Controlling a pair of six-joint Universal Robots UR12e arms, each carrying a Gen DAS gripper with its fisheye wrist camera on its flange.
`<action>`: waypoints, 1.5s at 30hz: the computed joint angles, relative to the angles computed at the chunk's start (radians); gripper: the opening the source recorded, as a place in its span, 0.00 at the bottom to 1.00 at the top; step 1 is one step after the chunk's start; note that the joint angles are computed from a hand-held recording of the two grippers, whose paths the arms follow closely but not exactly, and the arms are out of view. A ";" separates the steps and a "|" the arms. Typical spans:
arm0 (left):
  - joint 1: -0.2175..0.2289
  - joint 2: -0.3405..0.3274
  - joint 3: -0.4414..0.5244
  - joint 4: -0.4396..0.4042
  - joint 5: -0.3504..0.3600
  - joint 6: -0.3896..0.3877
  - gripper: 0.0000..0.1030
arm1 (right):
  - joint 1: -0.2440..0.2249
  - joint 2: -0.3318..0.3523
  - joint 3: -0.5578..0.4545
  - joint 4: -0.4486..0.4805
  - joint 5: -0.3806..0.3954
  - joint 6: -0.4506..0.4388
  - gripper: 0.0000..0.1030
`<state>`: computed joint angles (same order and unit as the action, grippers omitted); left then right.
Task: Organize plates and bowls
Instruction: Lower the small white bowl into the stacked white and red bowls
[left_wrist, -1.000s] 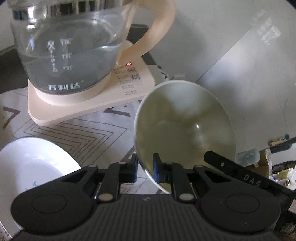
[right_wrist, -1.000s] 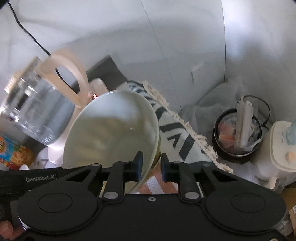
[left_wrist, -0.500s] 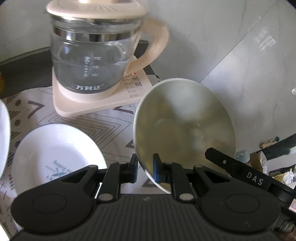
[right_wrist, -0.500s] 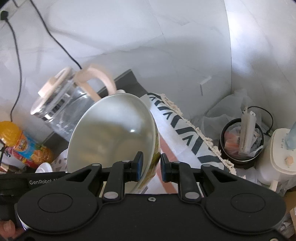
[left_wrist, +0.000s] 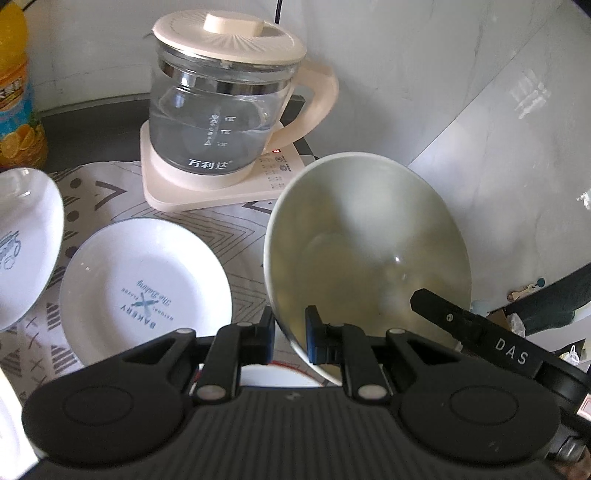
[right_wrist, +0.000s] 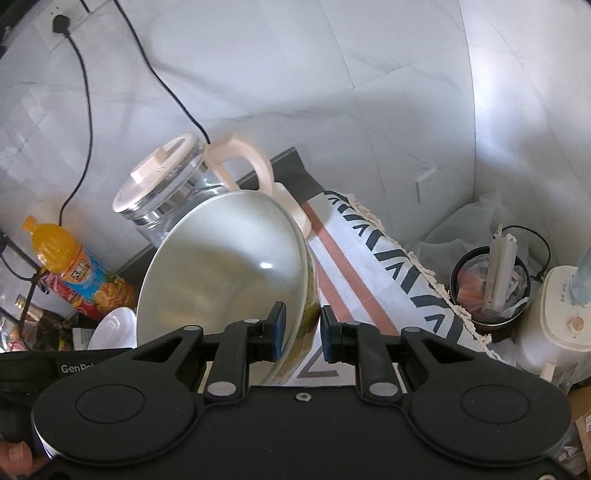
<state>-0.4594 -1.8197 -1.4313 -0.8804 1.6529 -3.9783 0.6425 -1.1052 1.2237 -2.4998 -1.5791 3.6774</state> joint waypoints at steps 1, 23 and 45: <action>-0.003 0.004 -0.002 0.000 0.006 -0.003 0.14 | 0.001 -0.004 0.005 -0.004 0.001 -0.001 0.19; -0.078 0.083 -0.076 -0.015 0.092 -0.128 0.14 | 0.023 -0.097 0.130 -0.041 0.052 -0.043 0.20; -0.106 0.136 -0.149 -0.085 0.066 -0.252 0.15 | 0.034 -0.131 0.204 -0.002 0.136 -0.029 0.21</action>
<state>-0.5656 -1.6834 -1.5800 -0.9656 1.7185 -4.2299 0.6764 -1.2362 1.4276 -2.5020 -1.4427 3.6480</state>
